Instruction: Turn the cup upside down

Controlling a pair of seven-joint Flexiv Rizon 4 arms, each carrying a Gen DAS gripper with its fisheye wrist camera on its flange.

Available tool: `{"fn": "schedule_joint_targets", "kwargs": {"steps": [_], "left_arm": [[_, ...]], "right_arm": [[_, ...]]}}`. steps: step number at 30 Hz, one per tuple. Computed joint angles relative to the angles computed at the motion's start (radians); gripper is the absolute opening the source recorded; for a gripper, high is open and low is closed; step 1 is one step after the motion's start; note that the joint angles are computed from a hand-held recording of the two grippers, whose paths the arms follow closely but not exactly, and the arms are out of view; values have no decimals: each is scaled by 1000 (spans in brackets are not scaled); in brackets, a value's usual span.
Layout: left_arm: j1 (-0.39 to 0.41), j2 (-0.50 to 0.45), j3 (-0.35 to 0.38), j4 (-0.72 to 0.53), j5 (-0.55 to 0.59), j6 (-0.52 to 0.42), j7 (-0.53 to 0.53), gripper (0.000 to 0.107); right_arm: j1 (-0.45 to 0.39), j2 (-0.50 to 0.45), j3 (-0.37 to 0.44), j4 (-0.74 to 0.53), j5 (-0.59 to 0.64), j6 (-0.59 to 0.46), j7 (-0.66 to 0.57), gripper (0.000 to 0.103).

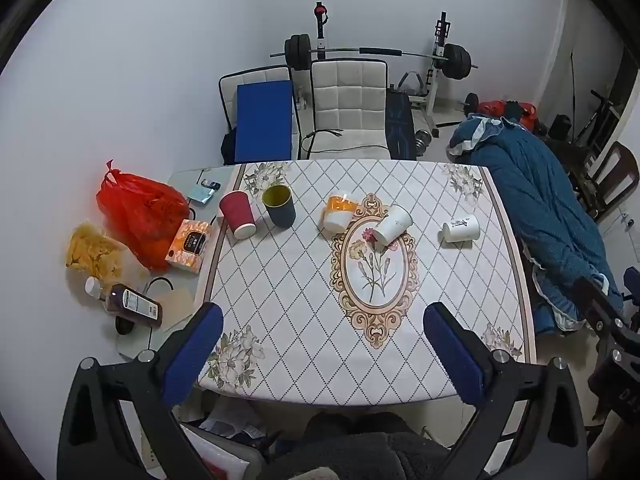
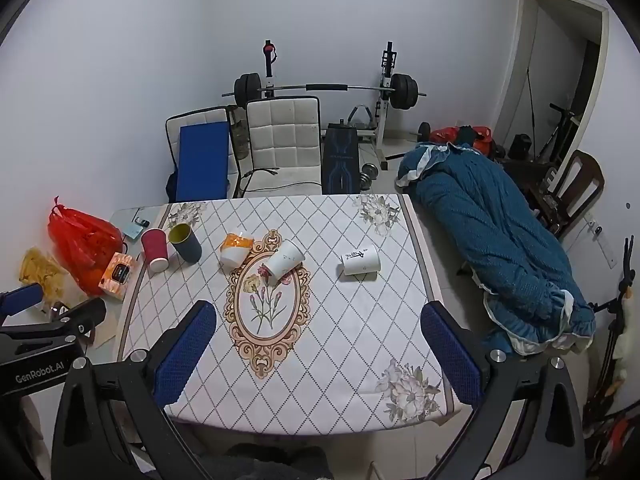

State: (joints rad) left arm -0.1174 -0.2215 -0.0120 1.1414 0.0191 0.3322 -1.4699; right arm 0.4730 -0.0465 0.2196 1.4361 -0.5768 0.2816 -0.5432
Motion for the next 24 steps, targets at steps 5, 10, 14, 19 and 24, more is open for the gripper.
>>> {"fn": "schedule_joint_targets", "kwargs": {"steps": [5, 10, 14, 19, 24], "left_arm": [[-1, -8, -4, -17, -4, -9, -2, 103], [-3, -1, -2, -4, -7, 7, -9, 103], [-5, -4, -2, -12, -5, 8, -17, 103], [-4, 2, -3, -14, -10, 9, -27, 103], [-5, 4, -4, -15, -12, 6, -31, 103]], "right_arm": [[0, 0, 0, 2, -9, -2, 1, 103], [0, 2, 1, 6, -10, -4, 5, 103], [2, -1, 2, 4, -7, -3, 6, 103], [-2, 4, 2, 9, -6, 2, -1, 103], [0, 2, 1, 1, -5, -3, -9, 103]]}}
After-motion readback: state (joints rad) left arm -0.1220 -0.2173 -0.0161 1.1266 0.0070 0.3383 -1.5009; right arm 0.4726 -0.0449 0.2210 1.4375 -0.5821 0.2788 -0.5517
